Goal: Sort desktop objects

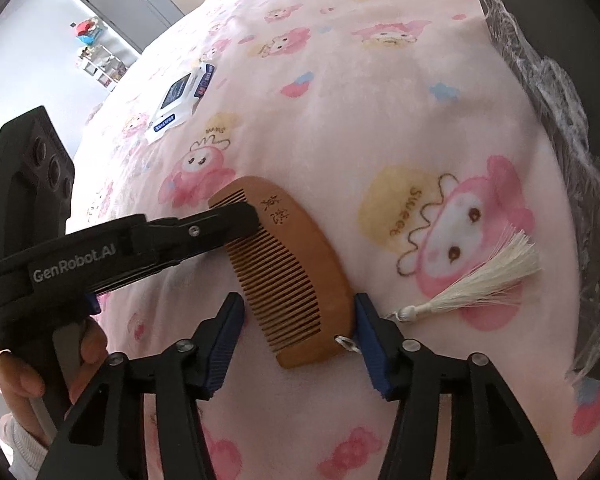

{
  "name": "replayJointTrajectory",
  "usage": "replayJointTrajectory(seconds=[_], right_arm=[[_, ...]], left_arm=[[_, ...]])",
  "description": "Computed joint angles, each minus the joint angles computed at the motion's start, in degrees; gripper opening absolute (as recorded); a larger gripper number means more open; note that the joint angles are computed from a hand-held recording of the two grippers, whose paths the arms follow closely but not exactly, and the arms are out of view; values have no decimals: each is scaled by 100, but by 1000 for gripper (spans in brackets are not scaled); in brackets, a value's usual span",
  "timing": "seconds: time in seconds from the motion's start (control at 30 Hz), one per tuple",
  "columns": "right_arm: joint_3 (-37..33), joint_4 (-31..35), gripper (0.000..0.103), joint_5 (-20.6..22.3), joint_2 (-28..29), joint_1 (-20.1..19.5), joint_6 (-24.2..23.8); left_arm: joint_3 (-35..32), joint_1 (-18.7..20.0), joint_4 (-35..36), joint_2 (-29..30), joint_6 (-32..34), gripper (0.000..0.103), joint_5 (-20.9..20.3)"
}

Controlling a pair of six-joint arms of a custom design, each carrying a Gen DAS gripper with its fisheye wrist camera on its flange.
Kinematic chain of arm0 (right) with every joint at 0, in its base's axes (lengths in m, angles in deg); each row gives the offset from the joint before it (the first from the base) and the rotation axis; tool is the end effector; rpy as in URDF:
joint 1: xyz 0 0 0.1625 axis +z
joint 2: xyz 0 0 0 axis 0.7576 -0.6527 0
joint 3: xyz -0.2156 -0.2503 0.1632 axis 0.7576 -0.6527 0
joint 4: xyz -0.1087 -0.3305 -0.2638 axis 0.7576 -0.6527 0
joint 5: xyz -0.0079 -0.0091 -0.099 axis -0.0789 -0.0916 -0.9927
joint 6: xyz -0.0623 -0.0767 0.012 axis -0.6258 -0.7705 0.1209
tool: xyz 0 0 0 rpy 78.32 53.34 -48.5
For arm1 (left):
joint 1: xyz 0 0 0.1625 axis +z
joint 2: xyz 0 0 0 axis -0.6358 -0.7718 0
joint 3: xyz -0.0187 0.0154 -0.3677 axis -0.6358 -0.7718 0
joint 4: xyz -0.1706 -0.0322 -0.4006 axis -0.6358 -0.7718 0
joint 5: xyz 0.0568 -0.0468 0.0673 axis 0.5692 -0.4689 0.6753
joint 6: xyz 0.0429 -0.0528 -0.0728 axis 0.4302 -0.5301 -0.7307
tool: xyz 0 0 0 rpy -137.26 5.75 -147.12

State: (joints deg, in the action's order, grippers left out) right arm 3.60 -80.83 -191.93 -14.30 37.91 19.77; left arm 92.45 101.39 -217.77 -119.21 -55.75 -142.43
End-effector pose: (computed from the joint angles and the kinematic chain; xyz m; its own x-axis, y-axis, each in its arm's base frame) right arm 0.0724 -0.7620 0.1217 -0.8313 -0.4830 0.2749 -0.5005 0.8657 0.0075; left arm -0.1747 -0.7157 0.0128 -0.9383 -0.3233 -0.1226 -0.1962 0.7898 -0.5811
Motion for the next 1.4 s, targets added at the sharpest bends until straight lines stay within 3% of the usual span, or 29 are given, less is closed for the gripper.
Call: replayJointTrajectory(seconds=[0.37, 0.47, 0.63, 0.73, 0.8, 0.93, 1.03, 1.1, 1.27, 1.33, 1.4], right_arm=[[366, -149, 49, 51, -359, 145, -47], [359, -159, 46, 147, -505, 180, -81], [232, -305, 45, 256, -616, 313, -195], [73, -290, 45, 89, -499, 344, -207], [20, -123, 45, 65, -442, 310, -196], [5, 51, 45, -162, -288, 218, -201], [-42, -6, 45, -471, -124, 127, 50], [104, -208, 45, -570, -155, 87, 89], [300, -271, 45, -393, -194, -4, 255], [311, -319, 45, -322, -160, -29, 274], [235, -335, 45, -185, -89, -62, 327]], left_arm=[[219, -367, -242, -184, 11, 17, 314], [9, -424, -207, -130, 157, 10, 233], [-643, -556, 223, 133, 499, 9, 374], [-841, -530, 644, 213, 299, 9, 533], [-619, -461, 560, 112, 77, 10, 545], [-236, -251, 378, -46, -243, 10, 413], [-168, -69, 234, -32, -278, 10, 225], [-285, 42, 236, 66, -227, 17, 24], [-785, 266, 191, 414, 0, 45, -511], [-1010, 336, 248, 564, 33, 45, -658], [-1125, 343, 330, 643, 72, 33, -664]])
